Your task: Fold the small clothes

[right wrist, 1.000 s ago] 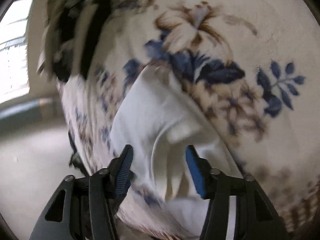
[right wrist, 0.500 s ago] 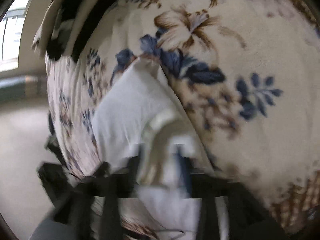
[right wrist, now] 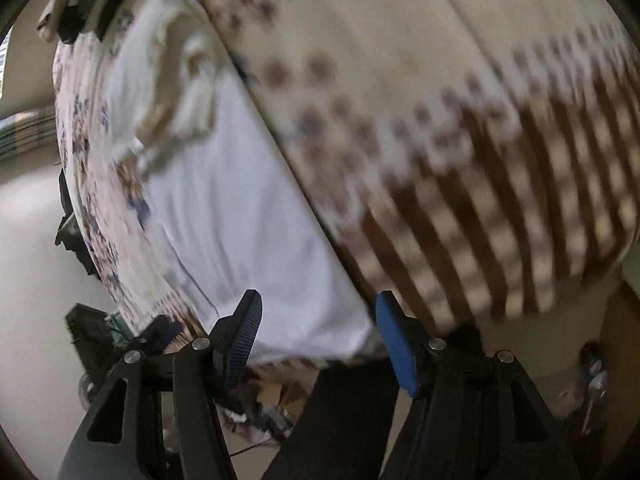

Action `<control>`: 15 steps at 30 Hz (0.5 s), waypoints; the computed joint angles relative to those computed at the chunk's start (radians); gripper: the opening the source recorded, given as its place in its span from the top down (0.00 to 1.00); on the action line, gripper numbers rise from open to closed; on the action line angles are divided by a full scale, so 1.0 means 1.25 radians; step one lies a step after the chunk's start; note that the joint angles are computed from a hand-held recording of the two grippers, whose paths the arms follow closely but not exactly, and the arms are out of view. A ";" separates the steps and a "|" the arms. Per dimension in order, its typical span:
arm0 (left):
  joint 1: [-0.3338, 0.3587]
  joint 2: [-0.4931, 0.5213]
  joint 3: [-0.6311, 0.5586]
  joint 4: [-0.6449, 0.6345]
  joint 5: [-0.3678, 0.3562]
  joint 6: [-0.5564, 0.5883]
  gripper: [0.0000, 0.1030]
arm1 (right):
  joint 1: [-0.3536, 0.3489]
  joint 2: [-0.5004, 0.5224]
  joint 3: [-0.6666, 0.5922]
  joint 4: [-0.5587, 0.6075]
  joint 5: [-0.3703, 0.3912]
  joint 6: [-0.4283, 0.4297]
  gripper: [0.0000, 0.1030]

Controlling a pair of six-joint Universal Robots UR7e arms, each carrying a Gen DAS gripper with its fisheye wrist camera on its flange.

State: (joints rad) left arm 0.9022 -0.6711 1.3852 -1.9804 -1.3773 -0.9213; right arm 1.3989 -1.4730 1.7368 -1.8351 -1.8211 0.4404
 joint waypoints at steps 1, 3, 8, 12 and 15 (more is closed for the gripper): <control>-0.006 -0.005 0.018 -0.015 0.010 0.001 0.05 | -0.008 -0.016 0.028 -0.011 0.007 0.002 0.40; -0.018 -0.012 0.044 -0.046 0.020 0.019 0.34 | -0.019 -0.034 0.066 -0.033 0.011 -0.010 0.40; -0.045 -0.009 0.079 -0.107 0.045 0.042 0.98 | -0.028 -0.020 0.113 -0.074 0.016 -0.017 0.40; -0.057 -0.036 0.120 -0.122 0.054 0.033 0.98 | -0.008 0.000 0.126 -0.083 -0.048 -0.020 0.96; -0.050 -0.063 0.157 -0.143 0.039 0.012 0.98 | -0.007 0.004 0.130 -0.070 -0.058 -0.026 0.96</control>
